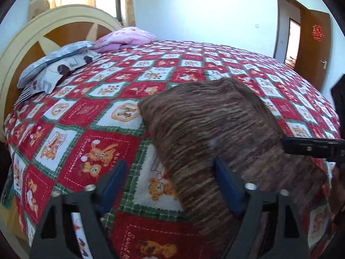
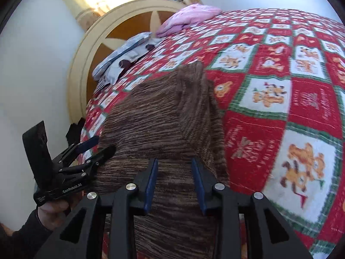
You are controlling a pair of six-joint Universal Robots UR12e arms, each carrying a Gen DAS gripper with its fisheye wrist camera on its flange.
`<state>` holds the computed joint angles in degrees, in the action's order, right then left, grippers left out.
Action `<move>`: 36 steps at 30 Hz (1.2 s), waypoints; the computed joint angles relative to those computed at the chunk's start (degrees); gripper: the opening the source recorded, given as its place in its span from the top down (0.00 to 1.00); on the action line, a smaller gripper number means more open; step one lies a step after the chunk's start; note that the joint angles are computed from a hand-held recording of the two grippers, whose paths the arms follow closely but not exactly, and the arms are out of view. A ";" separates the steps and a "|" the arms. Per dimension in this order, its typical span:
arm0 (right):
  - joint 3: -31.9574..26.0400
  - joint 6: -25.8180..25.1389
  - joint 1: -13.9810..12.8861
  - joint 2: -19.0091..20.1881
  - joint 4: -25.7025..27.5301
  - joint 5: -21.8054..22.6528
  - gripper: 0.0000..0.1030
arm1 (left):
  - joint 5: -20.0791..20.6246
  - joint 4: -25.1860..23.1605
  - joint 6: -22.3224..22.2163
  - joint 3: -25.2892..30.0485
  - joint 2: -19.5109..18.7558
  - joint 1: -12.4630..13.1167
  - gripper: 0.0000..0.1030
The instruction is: Fold small clothes
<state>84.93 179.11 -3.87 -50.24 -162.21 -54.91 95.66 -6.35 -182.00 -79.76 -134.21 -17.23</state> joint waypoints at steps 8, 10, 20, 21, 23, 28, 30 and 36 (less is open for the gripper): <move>5.01 0.06 0.80 -2.98 -6.61 -8.15 0.67 | 0.91 2.26 -5.75 -1.71 0.66 -0.06 0.00; 7.24 2.56 0.72 -4.57 -9.57 -10.13 0.67 | 1.81 2.33 -4.24 -2.72 1.69 -0.40 0.00; 15.75 1.61 2.49 -11.33 -22.27 -18.48 0.46 | -1.29 11.35 -2.13 -9.22 7.13 -0.35 0.00; 16.31 0.46 2.78 -11.88 -23.21 -19.01 0.46 | -1.78 11.83 -2.39 -9.40 7.39 -0.35 0.00; 17.06 -0.39 3.09 -12.54 -24.99 -19.50 0.45 | -2.27 12.24 -2.59 -9.57 7.77 -0.49 0.00; 18.18 0.58 3.13 -13.48 -28.10 -19.74 0.45 | -2.65 14.37 -1.47 -10.26 8.51 -1.11 0.00; 18.47 1.29 3.01 -13.70 -29.01 -19.76 0.44 | -2.81 15.24 -0.85 -10.42 8.65 -1.29 0.00; 18.75 1.87 3.02 -13.86 -29.89 -19.81 0.43 | -2.74 15.71 -0.79 -10.64 8.82 -1.50 0.00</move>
